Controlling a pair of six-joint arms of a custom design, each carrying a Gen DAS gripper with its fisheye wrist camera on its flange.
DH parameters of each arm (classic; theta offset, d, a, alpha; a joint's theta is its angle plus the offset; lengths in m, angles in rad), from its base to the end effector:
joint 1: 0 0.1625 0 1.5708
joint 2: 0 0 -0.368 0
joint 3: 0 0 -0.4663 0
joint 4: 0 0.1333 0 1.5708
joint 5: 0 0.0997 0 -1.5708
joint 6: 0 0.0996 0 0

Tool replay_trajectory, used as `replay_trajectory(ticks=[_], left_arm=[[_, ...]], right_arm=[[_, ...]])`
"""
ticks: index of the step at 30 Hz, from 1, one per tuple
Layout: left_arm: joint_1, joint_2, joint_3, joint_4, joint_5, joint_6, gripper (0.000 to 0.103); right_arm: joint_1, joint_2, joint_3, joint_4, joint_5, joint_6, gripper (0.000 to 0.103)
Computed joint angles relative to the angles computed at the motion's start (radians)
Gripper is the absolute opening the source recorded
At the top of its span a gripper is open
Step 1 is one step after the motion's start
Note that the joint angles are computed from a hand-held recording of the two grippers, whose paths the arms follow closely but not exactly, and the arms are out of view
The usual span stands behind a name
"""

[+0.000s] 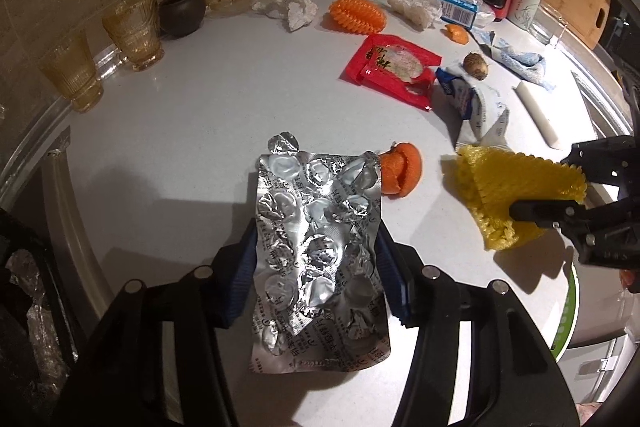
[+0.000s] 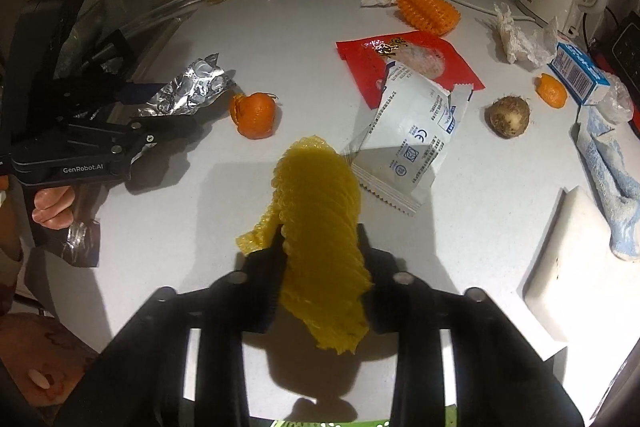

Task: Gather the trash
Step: 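Grasp the foil sheet with the left tool while the right tool grasps the yellow mesh net, then carry foil and mesh net to the green basket and release both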

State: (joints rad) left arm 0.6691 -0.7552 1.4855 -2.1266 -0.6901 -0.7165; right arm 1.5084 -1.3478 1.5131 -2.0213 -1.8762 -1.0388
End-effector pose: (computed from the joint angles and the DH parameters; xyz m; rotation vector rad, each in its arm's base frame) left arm -0.4207 -0.6006 0.0239 0.3116 2.3153 -0.6550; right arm 0.0618 -0.6689 0.3816 1.2282 -2.4413 0.1143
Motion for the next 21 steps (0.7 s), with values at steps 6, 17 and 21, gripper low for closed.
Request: replay_trajectory(ticks=[6, 17, 21], left_arm=[[-0.045, -0.018, 0.010, -0.001, 0.009, 0.012, 0.053], [-0.186, 0.127, -0.117, -0.062, -0.173, 0.135, 0.054], [-0.207, 0.257, -0.233, -0.056, -0.292, 0.108, 0.055]], right_arm=[[-0.022, -0.096, 0.028, 0.062, 0.091, 0.060, 0.021], [-0.135, -0.354, 0.051, 0.053, 0.197, 0.089, 0.023], [-0.204, -0.421, 0.044, 0.083, 0.234, 0.072, 0.024]])
